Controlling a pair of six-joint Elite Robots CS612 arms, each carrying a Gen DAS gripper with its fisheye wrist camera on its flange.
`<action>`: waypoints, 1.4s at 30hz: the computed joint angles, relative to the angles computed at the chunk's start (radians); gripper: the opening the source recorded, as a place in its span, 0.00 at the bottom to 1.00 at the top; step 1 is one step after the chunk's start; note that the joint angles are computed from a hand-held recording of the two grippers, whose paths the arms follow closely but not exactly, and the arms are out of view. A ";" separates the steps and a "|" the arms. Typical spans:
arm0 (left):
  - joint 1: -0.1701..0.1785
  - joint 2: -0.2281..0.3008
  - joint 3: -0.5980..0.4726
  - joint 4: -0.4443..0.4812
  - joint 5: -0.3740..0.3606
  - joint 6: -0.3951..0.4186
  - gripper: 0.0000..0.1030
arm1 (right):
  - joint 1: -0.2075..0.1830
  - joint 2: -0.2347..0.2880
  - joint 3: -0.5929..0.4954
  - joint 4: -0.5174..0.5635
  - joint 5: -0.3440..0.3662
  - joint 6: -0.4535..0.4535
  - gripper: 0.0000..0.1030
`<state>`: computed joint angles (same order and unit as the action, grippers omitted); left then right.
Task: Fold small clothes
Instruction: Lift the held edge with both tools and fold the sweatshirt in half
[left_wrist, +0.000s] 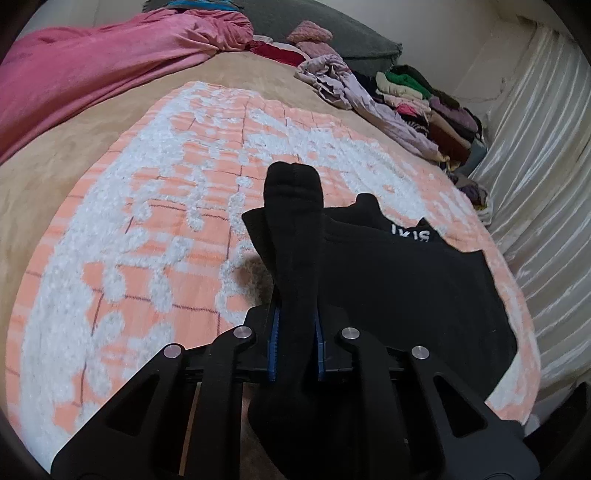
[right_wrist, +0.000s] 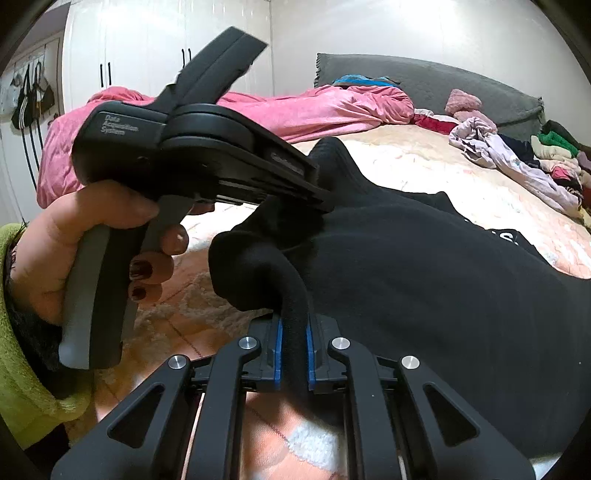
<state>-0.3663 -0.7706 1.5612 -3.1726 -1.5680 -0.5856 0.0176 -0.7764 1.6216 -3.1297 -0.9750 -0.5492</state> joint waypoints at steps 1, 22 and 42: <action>0.001 -0.001 0.000 0.000 -0.007 -0.013 0.06 | -0.003 -0.001 0.004 -0.006 0.007 0.008 0.08; -0.079 -0.042 -0.128 0.213 0.073 -0.042 0.06 | -0.132 -0.004 0.033 -0.282 0.210 0.394 0.07; -0.187 0.077 -0.403 0.432 0.089 0.068 0.06 | -0.251 -0.002 0.071 -0.375 0.171 0.598 0.07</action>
<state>-0.5537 -0.6933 1.1585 -2.7402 -1.4786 -0.5178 -0.2338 -0.7782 1.6924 -3.5050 -0.8040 0.0490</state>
